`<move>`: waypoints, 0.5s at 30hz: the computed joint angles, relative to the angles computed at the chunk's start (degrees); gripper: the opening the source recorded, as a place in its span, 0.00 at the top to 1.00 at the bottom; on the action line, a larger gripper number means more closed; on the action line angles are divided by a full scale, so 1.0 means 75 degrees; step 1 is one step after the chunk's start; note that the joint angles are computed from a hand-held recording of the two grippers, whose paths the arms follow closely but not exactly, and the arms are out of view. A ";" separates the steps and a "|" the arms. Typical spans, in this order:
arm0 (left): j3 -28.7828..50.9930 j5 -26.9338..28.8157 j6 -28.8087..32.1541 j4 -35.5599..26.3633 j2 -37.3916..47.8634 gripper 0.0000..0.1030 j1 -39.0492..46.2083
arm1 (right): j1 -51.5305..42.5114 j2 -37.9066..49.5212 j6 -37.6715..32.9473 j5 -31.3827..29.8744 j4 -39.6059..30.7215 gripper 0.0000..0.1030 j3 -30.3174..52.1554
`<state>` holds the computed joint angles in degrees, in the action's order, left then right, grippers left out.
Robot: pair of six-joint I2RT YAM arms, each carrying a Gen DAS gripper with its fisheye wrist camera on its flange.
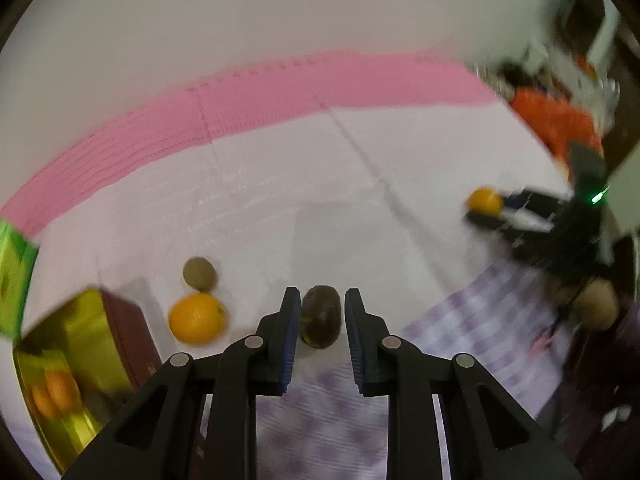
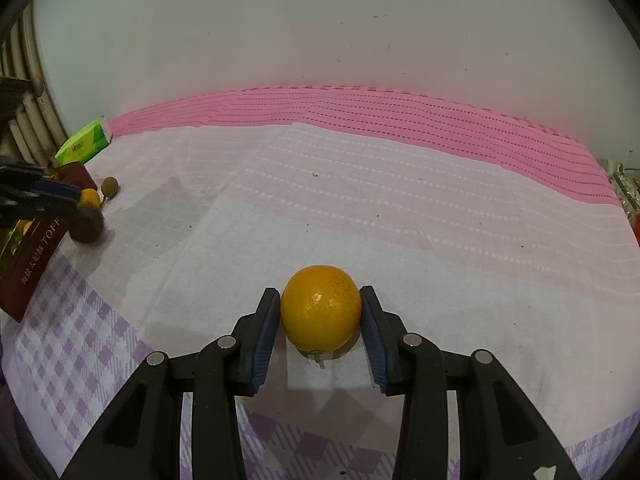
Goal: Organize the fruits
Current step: 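Grasp another dark brown fruit with the left gripper while the right gripper holds the yellow fruit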
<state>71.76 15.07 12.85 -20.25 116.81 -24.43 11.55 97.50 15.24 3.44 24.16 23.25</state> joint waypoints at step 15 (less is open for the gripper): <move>-0.0464 -0.0424 -0.0927 0.0272 0.0082 0.50 -0.0389 | 0.0094 0.0090 -0.0032 0.0091 -0.0052 0.45 0.0062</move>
